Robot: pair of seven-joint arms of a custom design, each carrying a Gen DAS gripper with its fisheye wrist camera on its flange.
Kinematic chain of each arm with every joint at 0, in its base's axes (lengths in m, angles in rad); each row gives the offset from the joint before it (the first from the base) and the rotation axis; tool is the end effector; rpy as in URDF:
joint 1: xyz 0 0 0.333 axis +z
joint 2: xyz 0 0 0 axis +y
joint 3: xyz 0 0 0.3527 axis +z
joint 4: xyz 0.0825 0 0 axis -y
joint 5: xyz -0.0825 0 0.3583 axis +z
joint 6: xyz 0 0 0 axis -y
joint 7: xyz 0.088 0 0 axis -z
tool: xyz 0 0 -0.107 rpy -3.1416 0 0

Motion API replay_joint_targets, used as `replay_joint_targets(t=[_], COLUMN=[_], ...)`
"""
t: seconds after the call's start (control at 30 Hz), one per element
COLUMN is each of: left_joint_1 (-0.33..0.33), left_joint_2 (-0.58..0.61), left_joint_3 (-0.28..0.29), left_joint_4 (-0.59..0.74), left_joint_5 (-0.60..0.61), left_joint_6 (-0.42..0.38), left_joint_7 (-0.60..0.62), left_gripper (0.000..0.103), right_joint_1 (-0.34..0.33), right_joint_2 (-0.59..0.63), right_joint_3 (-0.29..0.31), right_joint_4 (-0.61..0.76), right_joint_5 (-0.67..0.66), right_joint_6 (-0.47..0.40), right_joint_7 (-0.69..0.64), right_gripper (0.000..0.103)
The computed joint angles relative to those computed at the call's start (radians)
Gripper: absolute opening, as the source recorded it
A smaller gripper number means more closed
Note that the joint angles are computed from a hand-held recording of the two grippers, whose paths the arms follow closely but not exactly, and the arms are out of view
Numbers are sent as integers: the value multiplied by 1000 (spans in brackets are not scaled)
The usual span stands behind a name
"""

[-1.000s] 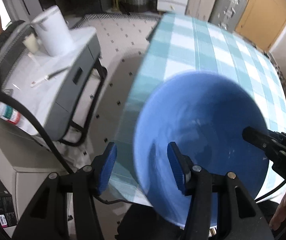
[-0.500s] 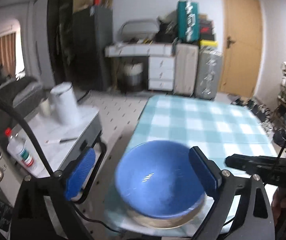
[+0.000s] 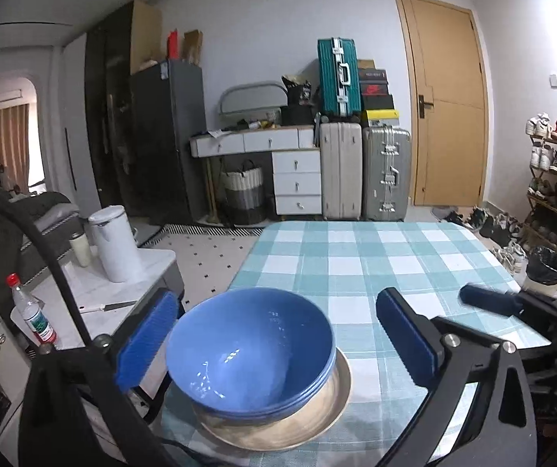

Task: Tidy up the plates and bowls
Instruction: 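Withdraw both tools back from the bowls on the plates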

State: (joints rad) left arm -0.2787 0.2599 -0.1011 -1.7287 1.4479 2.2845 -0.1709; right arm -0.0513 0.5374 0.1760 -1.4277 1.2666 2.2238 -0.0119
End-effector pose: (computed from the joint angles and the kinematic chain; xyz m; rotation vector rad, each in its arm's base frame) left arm 0.6192 -0.2146 0.5248 -1.7136 1.0362 -0.6288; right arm 0.7285 0.0905 0.4789 -1.8696 0.6024 -0.1633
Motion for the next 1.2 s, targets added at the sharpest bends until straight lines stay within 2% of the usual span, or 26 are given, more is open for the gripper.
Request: replay_joint_targets(t=[0.03, 0.07, 0.13, 0.2, 0.27, 0.33, 0.4, 0.47, 0.53, 0.63, 0.83, 0.93, 1.2], left_joint_1=[-3, 0, 8, 18, 31, 41, 59, 68, 61, 66, 72, 65, 50], left_joint_2=[-4, -8, -6, -5, -6, -8, -10, -30, -26, -9, -9, -2, 24], left_joint_3=[1, 1, 1, 2, 5, 3, 4, 12, 11, 3, 8, 7, 6], left_joint_4=[-11, -24, -34, -45, -66, -87, -105, -134, -136, -122, -130, -121, -82], left_joint_5=[13, 20, 11, -2, -32, -66, -103, -62, -25, -59, -76, -80, -121], left_joint_6=[-1, 10, 20, 33, 41, 47, 81, 133, 106, 98, 125, 112, 89], left_joint_7=[-19, -30, -41, -60, -80, -89, -94, -170, -210, -170, -186, -186, -84], left_gripper=[103, 103, 103, 103, 103, 103, 103, 103, 103, 103, 103, 103, 103], right_joint_1=[-13, -25, -42, -42, -22, 23, 32, 42, 50, 55, 60, 56, 40], right_joint_2=[-25, -48, -85, -99, -101, -99, -99, -100, -103, -93, -81, -76, -62], right_joint_3=[18, 31, 41, 30, 7, -23, -32, -35, -36, -37, -33, -30, -23], right_joint_4=[-47, -90, -165, -204, -224, -217, -222, -231, -237, -229, -212, -206, -187], right_joint_5=[64, 134, 284, 369, 385, 309, 265, 259, 260, 254, 238, 222, 222], right_joint_6=[32, 54, 75, 64, 63, 111, 103, 125, 150, 169, 208, 208, 195], right_joint_7=[-80, -160, -319, -414, -456, -379, -347, -360, -377, -345, -315, -296, -259], right_gripper=[91, 96, 102, 102, 102, 102, 102, 102, 102, 102, 102, 102, 102])
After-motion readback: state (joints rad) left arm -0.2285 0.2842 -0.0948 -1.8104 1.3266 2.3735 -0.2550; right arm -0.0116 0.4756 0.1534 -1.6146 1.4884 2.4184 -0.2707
